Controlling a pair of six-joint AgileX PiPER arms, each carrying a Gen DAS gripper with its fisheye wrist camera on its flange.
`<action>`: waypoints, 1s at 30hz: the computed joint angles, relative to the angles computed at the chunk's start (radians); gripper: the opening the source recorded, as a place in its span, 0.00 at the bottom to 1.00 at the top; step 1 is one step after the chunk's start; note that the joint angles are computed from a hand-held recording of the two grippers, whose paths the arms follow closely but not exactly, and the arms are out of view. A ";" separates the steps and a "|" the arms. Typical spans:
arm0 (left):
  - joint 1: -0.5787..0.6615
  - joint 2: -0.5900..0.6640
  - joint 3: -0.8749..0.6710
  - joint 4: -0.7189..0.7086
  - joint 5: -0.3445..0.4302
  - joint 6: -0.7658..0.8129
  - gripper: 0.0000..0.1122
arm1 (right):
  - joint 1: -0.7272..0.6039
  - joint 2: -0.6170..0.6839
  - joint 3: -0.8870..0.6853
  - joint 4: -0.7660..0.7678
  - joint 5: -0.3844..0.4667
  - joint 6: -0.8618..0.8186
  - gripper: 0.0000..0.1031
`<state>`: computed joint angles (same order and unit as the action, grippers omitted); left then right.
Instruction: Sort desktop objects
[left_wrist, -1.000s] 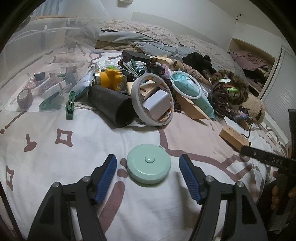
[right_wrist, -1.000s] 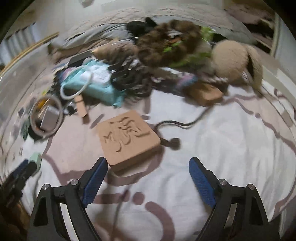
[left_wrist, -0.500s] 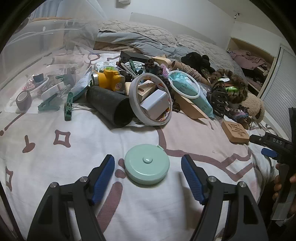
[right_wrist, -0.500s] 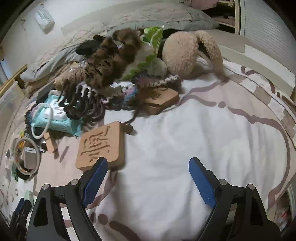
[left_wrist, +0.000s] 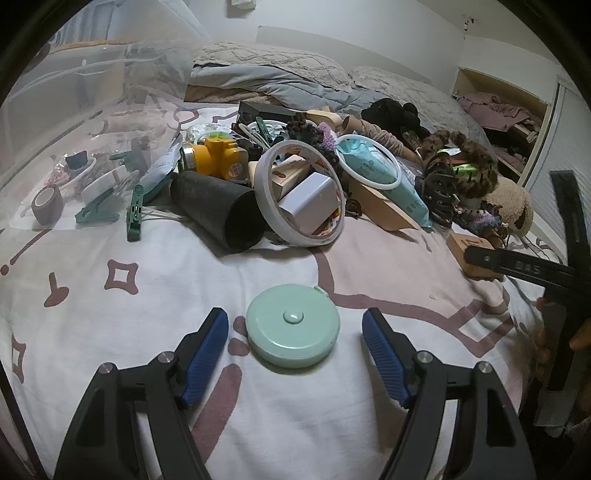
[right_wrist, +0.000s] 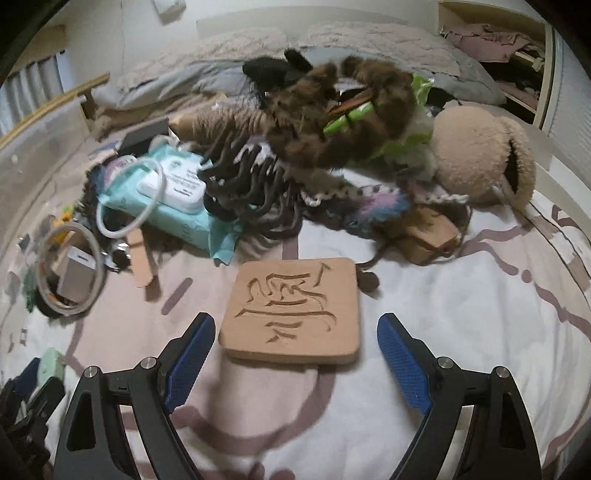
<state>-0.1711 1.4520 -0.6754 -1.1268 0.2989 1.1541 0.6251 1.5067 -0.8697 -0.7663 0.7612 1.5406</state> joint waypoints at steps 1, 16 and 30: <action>-0.002 0.000 0.001 -0.003 -0.002 0.004 0.69 | -0.007 0.008 -0.007 0.001 -0.004 -0.007 0.87; -0.011 -0.002 0.011 -0.033 -0.040 0.026 0.69 | 0.060 0.009 -0.021 0.083 -0.124 -0.257 0.77; -0.008 0.003 0.005 -0.037 -0.031 0.041 0.51 | 0.092 -0.024 0.001 0.135 -0.105 -0.265 0.77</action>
